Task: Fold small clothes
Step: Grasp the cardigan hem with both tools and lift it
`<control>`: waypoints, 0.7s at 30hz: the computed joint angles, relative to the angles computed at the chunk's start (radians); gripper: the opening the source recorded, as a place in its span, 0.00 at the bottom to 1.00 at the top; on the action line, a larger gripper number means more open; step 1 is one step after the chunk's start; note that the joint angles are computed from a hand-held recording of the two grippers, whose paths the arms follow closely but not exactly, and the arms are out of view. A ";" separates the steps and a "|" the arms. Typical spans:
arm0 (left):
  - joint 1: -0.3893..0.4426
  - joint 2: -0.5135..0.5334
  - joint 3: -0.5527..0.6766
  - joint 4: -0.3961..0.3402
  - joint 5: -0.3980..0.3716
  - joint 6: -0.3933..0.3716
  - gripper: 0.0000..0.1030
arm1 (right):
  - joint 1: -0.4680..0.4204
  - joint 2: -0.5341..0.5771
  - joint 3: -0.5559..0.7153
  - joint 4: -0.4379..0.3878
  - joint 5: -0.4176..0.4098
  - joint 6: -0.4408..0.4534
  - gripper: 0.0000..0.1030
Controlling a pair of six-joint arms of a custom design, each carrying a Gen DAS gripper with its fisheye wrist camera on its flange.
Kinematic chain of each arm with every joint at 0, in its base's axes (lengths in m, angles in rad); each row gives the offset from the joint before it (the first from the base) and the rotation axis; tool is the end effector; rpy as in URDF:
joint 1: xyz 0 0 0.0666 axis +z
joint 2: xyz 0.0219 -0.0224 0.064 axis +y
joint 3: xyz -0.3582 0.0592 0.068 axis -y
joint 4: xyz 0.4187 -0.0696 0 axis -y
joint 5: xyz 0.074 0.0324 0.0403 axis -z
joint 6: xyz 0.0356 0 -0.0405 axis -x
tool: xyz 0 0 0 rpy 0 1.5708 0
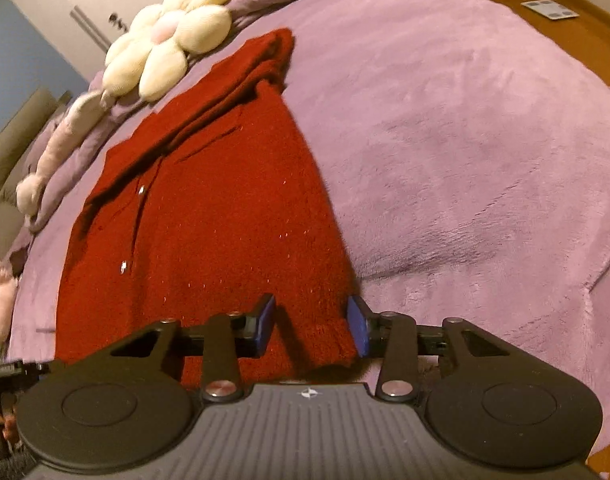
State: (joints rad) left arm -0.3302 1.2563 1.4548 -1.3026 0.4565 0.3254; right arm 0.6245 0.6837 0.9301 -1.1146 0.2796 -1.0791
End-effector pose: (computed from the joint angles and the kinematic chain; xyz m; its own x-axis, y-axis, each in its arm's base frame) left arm 0.4051 -0.1559 0.4801 -0.9535 0.0235 -0.3005 0.1835 0.8362 -0.5169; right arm 0.2193 0.1455 0.4290 -0.6602 0.5686 -0.4907 0.3488 0.8107 0.4702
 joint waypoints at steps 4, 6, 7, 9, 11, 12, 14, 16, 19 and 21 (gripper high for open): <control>-0.001 0.014 0.007 -0.026 0.022 -0.036 0.46 | -0.045 -0.004 -0.001 0.005 -0.080 0.040 0.39; 0.000 0.018 0.007 -0.020 0.026 -0.034 0.47 | -0.065 0.008 0.014 -0.020 -0.097 0.050 0.45; 0.003 0.015 0.003 -0.016 0.033 -0.029 0.49 | -0.071 0.009 0.017 -0.028 -0.089 0.060 0.46; 0.006 0.014 -0.002 -0.009 0.056 -0.022 0.57 | -0.091 0.003 0.010 -0.014 -0.102 0.087 0.48; 0.003 0.018 -0.001 -0.008 0.064 -0.023 0.58 | -0.118 0.009 0.001 0.001 -0.159 0.103 0.48; 0.001 0.022 0.004 -0.011 0.063 -0.029 0.56 | -0.122 0.011 -0.003 0.010 -0.180 0.111 0.45; 0.001 0.031 0.015 -0.026 0.054 -0.035 0.39 | -0.108 0.024 0.002 0.014 -0.177 0.135 0.29; 0.007 0.046 0.030 -0.052 0.066 -0.043 0.14 | -0.100 0.031 0.007 0.012 -0.198 0.159 0.18; 0.018 0.053 0.059 -0.049 0.146 -0.044 0.14 | -0.120 0.015 0.006 0.049 -0.266 0.162 0.17; 0.022 0.059 0.094 -0.003 0.211 -0.016 0.14 | -0.153 -0.013 -0.004 0.118 -0.325 0.131 0.16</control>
